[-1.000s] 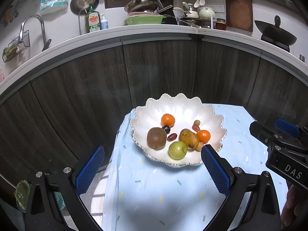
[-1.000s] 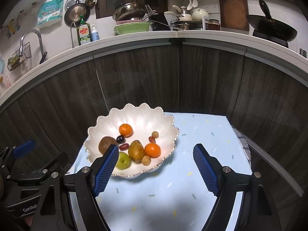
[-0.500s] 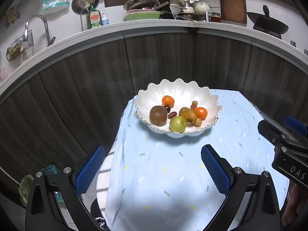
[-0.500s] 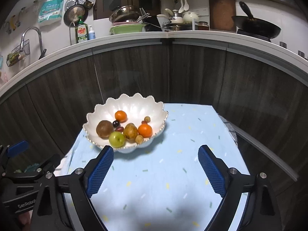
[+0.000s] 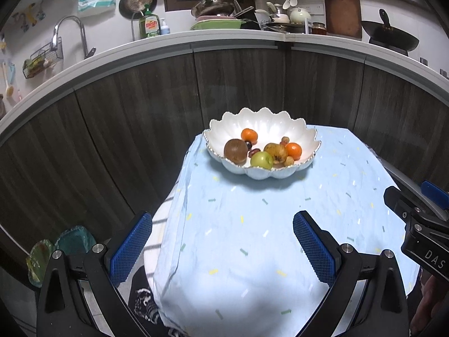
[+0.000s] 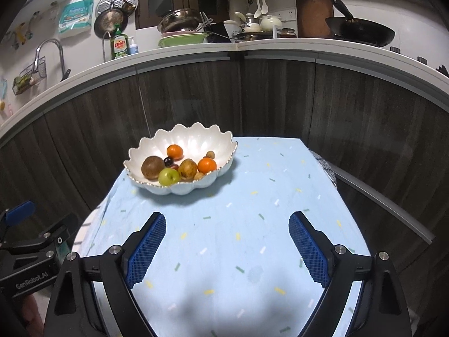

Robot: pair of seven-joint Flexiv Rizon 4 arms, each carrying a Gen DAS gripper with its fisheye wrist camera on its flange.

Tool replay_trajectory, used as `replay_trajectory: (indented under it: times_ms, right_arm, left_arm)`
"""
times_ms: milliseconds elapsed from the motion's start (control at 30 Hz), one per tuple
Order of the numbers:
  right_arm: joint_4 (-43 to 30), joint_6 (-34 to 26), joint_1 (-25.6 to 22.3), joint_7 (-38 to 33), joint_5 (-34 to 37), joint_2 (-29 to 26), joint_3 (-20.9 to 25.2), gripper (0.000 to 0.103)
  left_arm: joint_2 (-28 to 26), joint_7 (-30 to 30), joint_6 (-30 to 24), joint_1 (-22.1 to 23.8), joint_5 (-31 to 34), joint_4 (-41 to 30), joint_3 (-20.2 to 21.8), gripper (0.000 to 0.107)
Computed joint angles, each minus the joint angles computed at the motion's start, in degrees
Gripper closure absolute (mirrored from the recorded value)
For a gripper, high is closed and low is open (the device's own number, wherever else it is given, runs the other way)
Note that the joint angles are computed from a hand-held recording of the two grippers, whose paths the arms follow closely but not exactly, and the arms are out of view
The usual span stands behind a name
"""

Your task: Organize fruits

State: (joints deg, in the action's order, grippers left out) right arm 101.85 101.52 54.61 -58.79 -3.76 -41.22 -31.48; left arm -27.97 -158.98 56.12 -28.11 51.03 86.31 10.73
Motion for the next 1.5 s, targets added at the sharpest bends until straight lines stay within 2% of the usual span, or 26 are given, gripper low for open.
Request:
replay_trajectory:
  times_ms: [333,767,1500]
  right_arm:
    - [4.1,2.5,0.2,-2.2,2.3,1.8,1.1,0.013]
    - [6.9,4.3,4.8,-5.3,8.9,1.7,-3.3,0.013]
    - [6.9,4.1,4.7,-5.9,9.5,2.0,-3.1,0.013]
  left_arm:
    - [1.5,-5.4,0.6,-1.7,3.2,2.4,-0.1,0.005]
    - [3.1,-10.0,-0.6,-2.1,6.6,3.9,-1.5,0.004]
    - [3.4,-10.8,-0.9,-1.4,7.7,4.0,-2.6,0.004]
